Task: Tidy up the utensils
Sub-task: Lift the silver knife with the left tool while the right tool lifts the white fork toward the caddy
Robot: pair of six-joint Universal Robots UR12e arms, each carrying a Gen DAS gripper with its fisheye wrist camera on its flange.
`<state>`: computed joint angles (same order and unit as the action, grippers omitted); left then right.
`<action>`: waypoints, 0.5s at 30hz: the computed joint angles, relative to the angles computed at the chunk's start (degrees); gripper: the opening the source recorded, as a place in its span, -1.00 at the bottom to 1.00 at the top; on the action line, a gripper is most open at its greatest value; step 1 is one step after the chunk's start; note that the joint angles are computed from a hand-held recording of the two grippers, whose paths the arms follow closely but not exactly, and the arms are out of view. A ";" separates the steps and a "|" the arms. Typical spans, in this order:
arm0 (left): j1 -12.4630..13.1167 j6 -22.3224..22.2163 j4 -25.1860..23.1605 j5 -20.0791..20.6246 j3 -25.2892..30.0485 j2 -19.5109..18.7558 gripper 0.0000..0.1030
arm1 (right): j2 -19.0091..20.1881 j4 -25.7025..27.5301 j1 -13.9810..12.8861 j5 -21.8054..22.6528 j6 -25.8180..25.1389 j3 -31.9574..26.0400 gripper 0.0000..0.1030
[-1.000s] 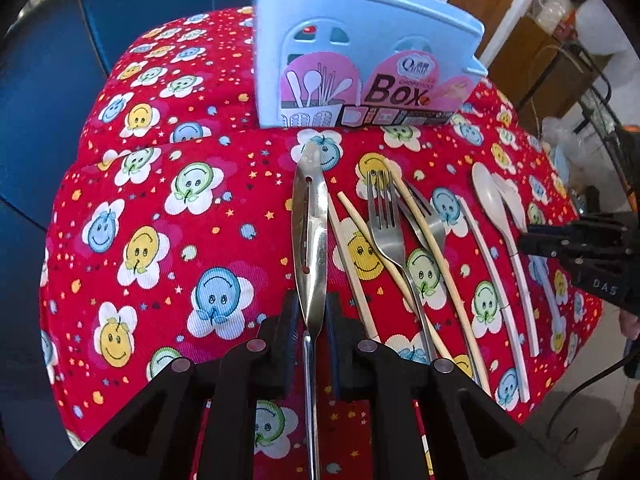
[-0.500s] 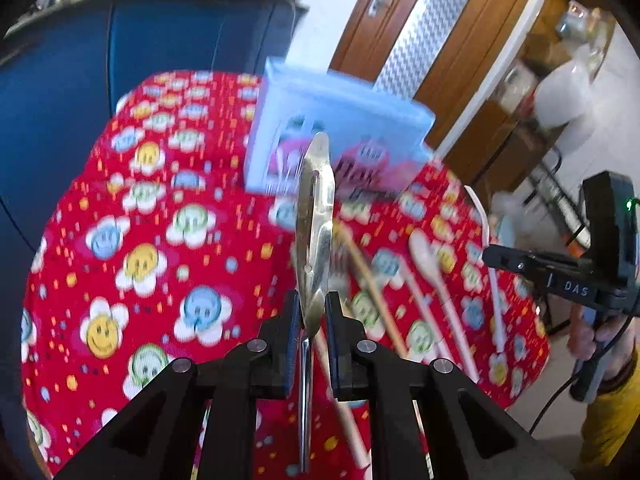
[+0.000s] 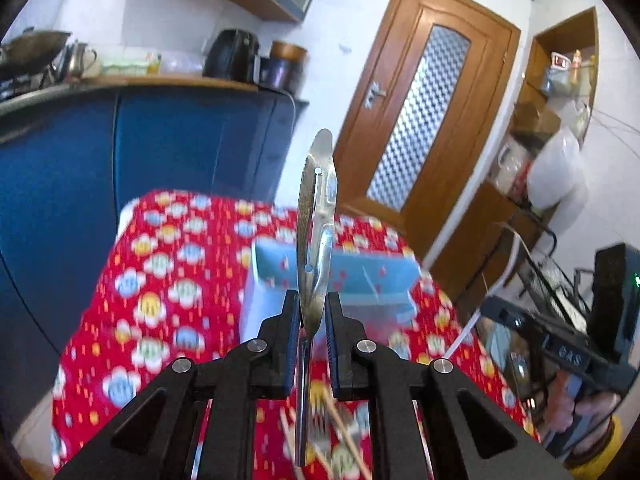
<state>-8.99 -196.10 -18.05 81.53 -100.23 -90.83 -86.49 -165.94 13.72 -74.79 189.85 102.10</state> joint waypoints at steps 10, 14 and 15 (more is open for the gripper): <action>-0.70 -1.28 7.92 5.22 6.55 -5.46 -0.77 | 3.07 -3.52 0.08 -2.30 -1.96 -4.96 -0.85; -1.34 -0.54 11.50 8.13 8.55 -7.81 -0.76 | 4.42 -3.15 0.26 -2.80 -3.26 -6.53 -0.85; -1.56 -0.19 12.37 9.01 8.75 -8.28 -0.76 | 4.74 -3.00 0.38 -3.15 -3.62 -6.78 -0.85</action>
